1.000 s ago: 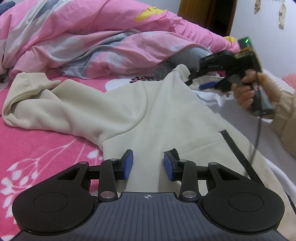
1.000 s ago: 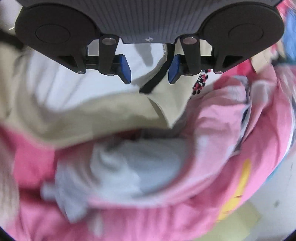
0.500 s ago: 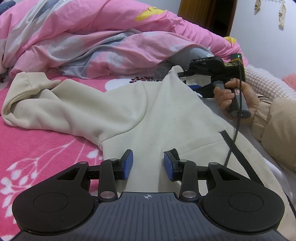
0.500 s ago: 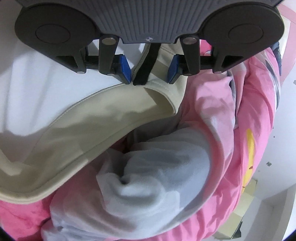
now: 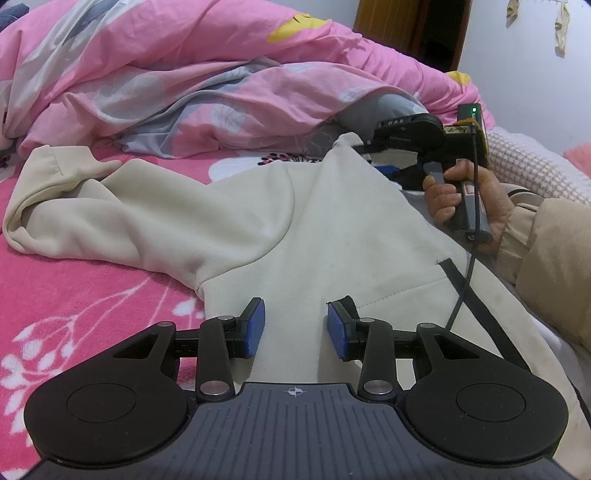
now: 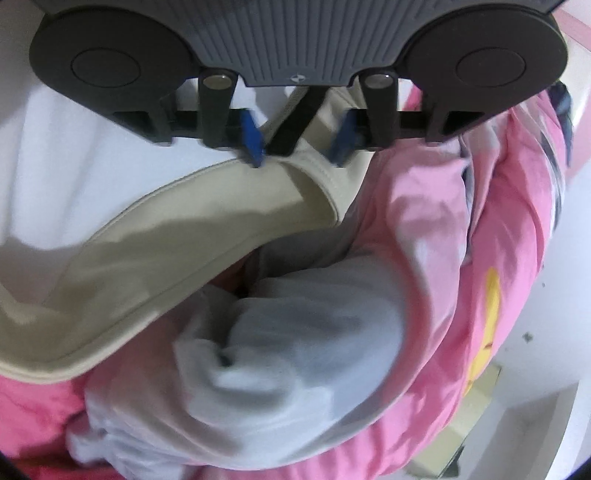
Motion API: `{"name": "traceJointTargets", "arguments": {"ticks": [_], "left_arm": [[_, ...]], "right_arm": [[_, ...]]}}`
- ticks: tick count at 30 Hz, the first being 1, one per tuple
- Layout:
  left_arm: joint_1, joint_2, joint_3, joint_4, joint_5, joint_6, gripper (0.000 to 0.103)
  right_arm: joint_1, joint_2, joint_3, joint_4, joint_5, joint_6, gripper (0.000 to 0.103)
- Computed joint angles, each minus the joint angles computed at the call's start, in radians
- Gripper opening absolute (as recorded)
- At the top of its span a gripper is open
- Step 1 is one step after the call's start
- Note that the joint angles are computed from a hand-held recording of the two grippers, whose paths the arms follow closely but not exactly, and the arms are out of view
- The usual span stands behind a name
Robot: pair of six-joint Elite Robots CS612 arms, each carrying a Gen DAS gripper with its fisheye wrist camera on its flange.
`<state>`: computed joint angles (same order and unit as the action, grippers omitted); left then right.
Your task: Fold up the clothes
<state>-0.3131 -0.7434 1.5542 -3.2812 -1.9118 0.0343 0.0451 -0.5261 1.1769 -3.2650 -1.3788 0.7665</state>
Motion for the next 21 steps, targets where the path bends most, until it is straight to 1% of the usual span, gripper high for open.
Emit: {"name": "traceJointTargets", "arguments": {"ticks": [2, 3, 5, 7, 9, 10, 12, 14, 15, 17, 19, 20, 21], "left_arm": [[0.001, 0.001, -0.001, 0.000, -0.002, -0.001, 0.037], [0.001, 0.001, -0.001, 0.001, -0.003, -0.002, 0.037], [0.002, 0.001, -0.002, 0.002, -0.005, -0.006, 0.037], [0.003, 0.000, -0.002, 0.004, -0.009, -0.013, 0.037], [0.004, -0.001, -0.002, 0.005, -0.011, -0.019, 0.037], [0.004, -0.001, -0.001, 0.005, -0.012, -0.022, 0.037], [0.005, -0.001, -0.001, 0.005, -0.014, -0.024, 0.037], [0.005, -0.001, -0.001, 0.005, -0.014, -0.025, 0.037], [0.004, -0.002, -0.001, 0.006, -0.014, -0.024, 0.037], [0.005, -0.002, -0.002, 0.010, -0.014, -0.021, 0.037], [0.005, -0.002, -0.003, 0.012, -0.015, -0.018, 0.037], [0.005, -0.002, -0.003, 0.013, -0.015, -0.018, 0.037], [0.006, -0.002, -0.003, 0.014, -0.015, -0.017, 0.037]], "right_arm": [[0.011, -0.013, 0.009, -0.006, -0.046, -0.064, 0.016], [0.019, -0.023, 0.016, -0.012, -0.078, -0.108, 0.016], [0.040, -0.050, 0.036, -0.005, -0.167, -0.214, 0.015], [0.071, -0.073, 0.039, 0.029, -0.312, -0.378, 0.015], [0.103, -0.077, 0.018, 0.066, -0.446, -0.547, 0.015], [0.118, -0.068, -0.005, 0.095, -0.517, -0.626, 0.014], [0.150, -0.036, -0.072, 0.159, -0.672, -0.775, 0.014], [0.178, 0.012, -0.155, 0.204, -0.823, -0.931, 0.014], [0.186, 0.039, -0.191, 0.220, -0.868, -0.989, 0.014], [0.196, 0.084, -0.250, 0.256, -0.918, -1.069, 0.014], [0.201, 0.132, -0.312, 0.326, -0.962, -1.124, 0.015], [0.201, 0.147, -0.336, 0.383, -0.969, -1.111, 0.016], [0.196, 0.152, -0.346, 0.448, -0.961, -1.063, 0.017]]}}
